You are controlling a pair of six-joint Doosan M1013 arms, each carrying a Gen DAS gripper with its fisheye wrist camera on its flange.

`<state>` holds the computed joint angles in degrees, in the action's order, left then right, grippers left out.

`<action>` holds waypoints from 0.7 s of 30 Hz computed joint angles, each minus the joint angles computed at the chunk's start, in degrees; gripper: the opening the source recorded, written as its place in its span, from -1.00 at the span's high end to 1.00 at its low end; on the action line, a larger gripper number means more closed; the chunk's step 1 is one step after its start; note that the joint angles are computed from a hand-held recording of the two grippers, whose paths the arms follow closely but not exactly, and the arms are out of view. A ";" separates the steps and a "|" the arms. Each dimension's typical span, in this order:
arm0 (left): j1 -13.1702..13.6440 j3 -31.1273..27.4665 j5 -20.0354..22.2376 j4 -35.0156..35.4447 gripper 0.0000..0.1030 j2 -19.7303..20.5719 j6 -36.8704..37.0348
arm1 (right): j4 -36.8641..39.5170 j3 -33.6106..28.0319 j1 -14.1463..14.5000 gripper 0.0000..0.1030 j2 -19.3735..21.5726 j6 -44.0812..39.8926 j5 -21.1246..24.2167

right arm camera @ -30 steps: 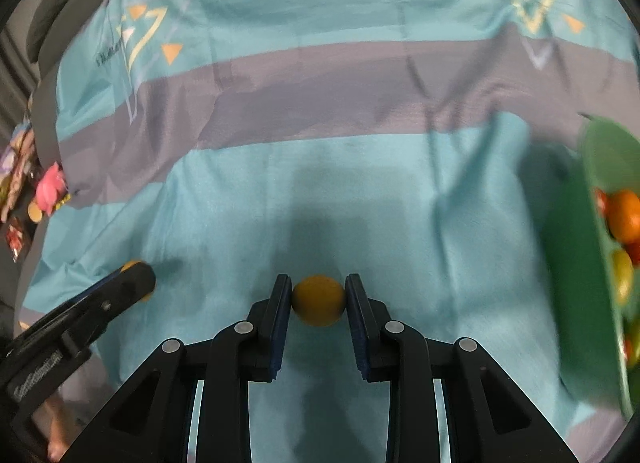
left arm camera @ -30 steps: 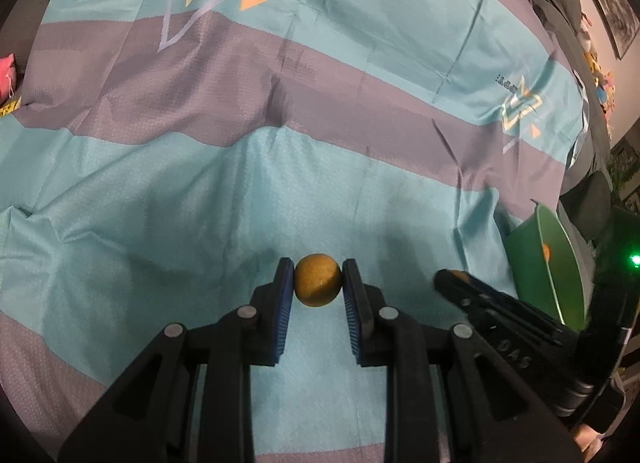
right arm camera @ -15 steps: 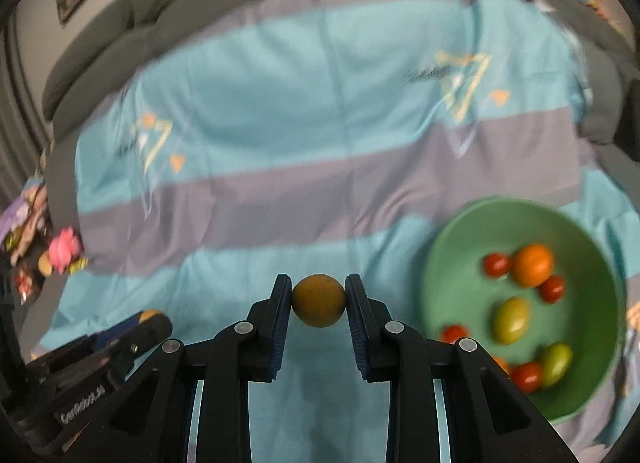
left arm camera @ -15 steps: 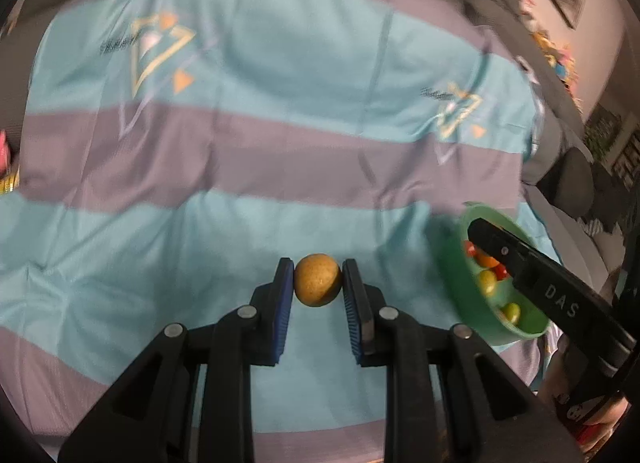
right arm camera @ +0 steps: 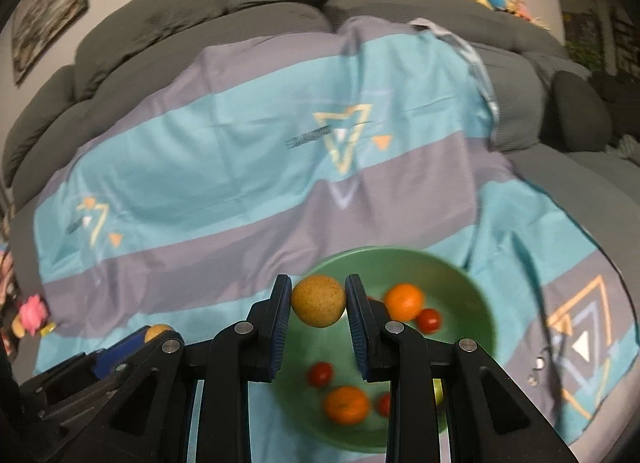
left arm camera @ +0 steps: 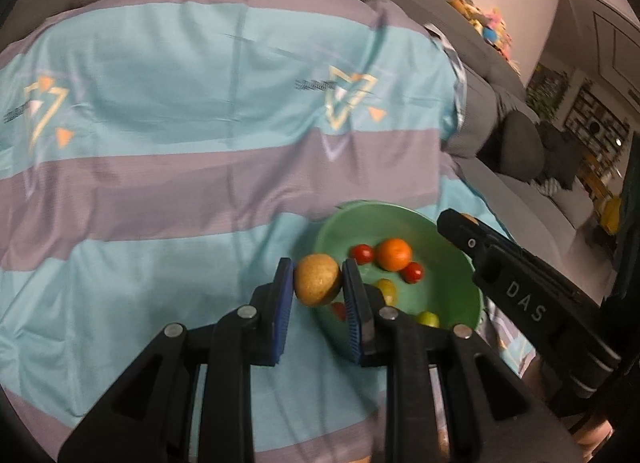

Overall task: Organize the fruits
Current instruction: 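Carry both yellow fruits over the green bowl with both tools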

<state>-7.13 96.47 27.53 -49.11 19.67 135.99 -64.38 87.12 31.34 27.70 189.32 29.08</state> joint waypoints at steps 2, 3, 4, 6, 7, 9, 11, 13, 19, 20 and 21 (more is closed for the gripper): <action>-0.51 -0.60 1.11 0.52 0.53 0.60 -0.20 | 0.77 0.53 -0.53 0.43 -0.25 0.47 0.12; -0.82 -1.04 1.89 0.99 0.53 1.04 -0.42 | 1.40 0.63 -0.78 0.43 -0.27 0.17 0.22; -1.08 -1.30 2.35 1.39 0.53 1.34 -0.62 | 1.90 0.89 -1.02 0.43 -0.35 0.35 0.44; -1.60 -1.74 3.16 2.31 0.53 1.90 -0.78 | 4.16 1.16 -1.70 0.43 -0.40 -0.04 0.83; -1.86 -1.77 3.26 1.71 0.53 2.15 0.75 | 5.35 1.16 -1.92 0.43 -0.37 -0.70 1.13; -2.24 -1.72 3.40 1.46 0.53 2.46 2.10 | 7.72 0.89 -2.23 0.43 -0.17 -2.71 2.37; -2.30 -2.30 4.82 2.08 0.53 3.09 1.18 | 9.62 0.85 -2.70 0.43 0.02 -4.22 2.27; -2.26 -3.17 6.95 2.14 0.53 3.97 0.41 | 12.53 0.67 -3.23 0.43 0.34 -6.52 1.41; -2.43 -4.01 9.86 2.52 0.53 5.34 -0.75 | 19.72 -0.89 -3.97 0.43 2.02 -13.23 3.81; -2.58 -4.11 10.03 2.85 0.53 5.54 -1.14 | 21.76 -1.03 -4.29 0.43 2.24 -14.76 3.64; -2.77 -4.35 10.07 3.60 0.53 5.84 -1.80 | 22.70 -1.14 -4.45 0.43 2.37 -15.56 3.62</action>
<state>-9.91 92.11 37.60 -45.52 25.51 134.19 -41.68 85.98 26.90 30.07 173.75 32.70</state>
